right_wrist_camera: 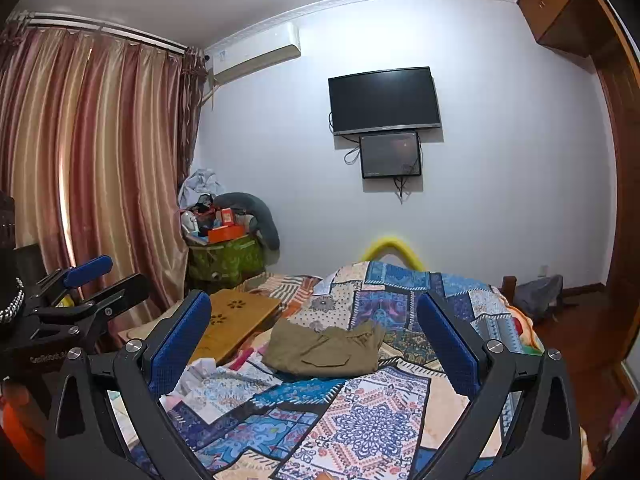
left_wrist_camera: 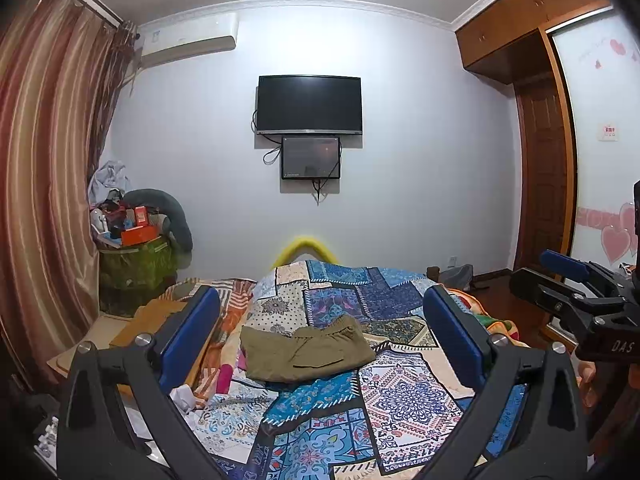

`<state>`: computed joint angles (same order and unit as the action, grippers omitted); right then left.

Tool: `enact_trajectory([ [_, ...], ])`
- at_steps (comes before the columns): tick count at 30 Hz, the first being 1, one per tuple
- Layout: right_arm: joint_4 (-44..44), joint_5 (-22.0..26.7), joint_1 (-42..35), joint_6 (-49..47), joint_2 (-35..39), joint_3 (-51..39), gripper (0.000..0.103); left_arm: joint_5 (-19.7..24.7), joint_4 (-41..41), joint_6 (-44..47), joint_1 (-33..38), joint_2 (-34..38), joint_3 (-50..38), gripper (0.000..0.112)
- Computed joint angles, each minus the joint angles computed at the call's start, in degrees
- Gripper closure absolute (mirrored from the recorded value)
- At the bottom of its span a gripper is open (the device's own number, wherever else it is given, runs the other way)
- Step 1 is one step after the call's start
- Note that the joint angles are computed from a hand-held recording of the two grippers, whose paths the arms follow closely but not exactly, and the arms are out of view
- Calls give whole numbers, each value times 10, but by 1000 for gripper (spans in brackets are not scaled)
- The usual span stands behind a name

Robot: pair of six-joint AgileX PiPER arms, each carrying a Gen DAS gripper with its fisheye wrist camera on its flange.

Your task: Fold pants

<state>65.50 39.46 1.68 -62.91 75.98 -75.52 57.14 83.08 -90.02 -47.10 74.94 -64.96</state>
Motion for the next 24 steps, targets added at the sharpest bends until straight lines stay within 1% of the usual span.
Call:
enact_trajectory([
  [24, -23, -1, -1, 19, 0, -4, 1, -9, -9, 4, 9, 8, -1, 9],
])
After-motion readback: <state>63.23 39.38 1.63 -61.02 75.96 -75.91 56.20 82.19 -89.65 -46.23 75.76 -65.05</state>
